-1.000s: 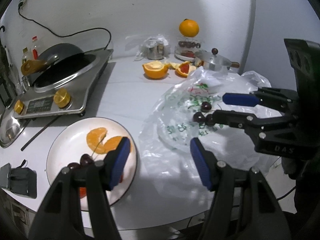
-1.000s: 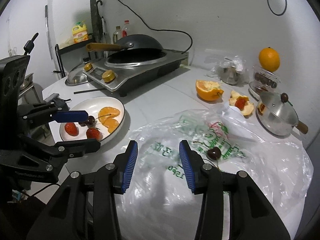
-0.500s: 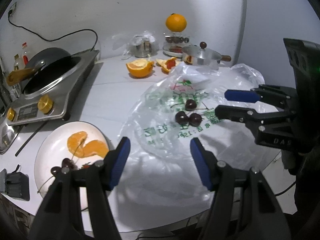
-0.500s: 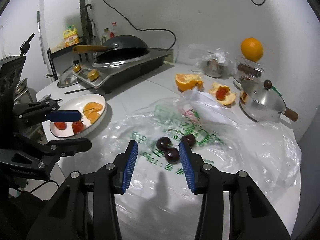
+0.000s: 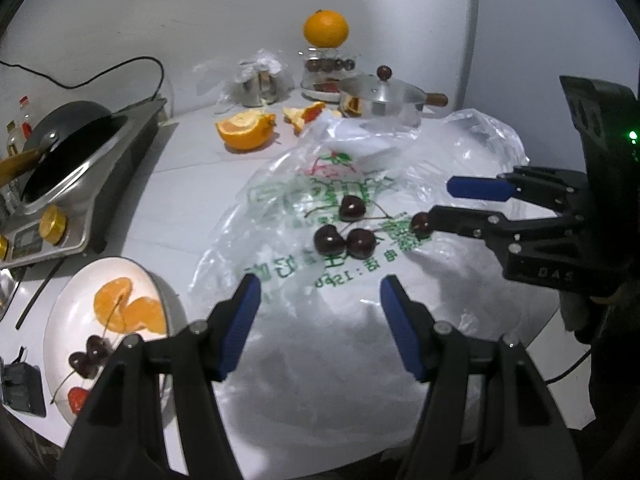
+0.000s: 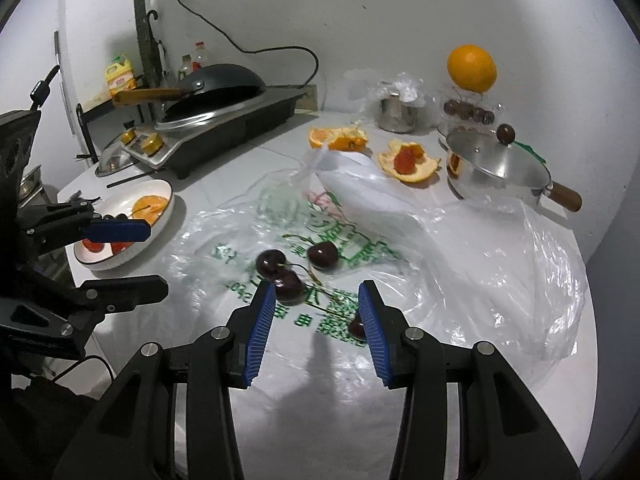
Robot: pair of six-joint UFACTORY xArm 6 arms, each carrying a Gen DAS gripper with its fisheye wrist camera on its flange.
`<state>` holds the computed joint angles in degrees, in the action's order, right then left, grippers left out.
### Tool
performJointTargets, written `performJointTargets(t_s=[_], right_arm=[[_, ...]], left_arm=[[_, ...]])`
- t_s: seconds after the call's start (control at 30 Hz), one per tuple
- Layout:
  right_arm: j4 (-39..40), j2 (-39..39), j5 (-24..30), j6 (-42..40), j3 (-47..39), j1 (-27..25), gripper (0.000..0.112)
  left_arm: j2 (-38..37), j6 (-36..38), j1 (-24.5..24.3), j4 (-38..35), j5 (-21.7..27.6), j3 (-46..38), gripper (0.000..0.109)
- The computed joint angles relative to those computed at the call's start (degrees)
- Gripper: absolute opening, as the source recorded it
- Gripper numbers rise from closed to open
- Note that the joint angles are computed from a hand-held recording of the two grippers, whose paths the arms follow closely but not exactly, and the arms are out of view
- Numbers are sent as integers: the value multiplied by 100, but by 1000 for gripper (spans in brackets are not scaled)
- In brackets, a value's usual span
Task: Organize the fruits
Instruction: 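Move both tools back toward the remaining cherries on the bag, then close the right tool on a cherry while the left tool approaches another cherry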
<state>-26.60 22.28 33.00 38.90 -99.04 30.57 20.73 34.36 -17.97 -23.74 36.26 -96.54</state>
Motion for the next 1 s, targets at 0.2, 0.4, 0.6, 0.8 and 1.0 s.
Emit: performJointTargets(t_s=[0.2, 0.4, 0.6, 0.8, 1.0], right_arm=[[208, -6, -106, -153, 155, -128, 46], [532, 12, -208, -455, 278, -228, 46], [991, 97, -232, -896, 271, -270, 44], [1260, 156, -215, -1173, 264, -323, 44], [1319, 188, -134, -1287, 251, -372, 37]], left_arm=[[276, 76, -137, 28, 205, -345, 64], [618, 68, -249, 87, 415, -773, 64], [933, 52, -345, 195, 566, -1170, 63], [1136, 8, -426, 391, 597, -1350, 53], [1399, -130, -456, 526, 721, -1663, 52]])
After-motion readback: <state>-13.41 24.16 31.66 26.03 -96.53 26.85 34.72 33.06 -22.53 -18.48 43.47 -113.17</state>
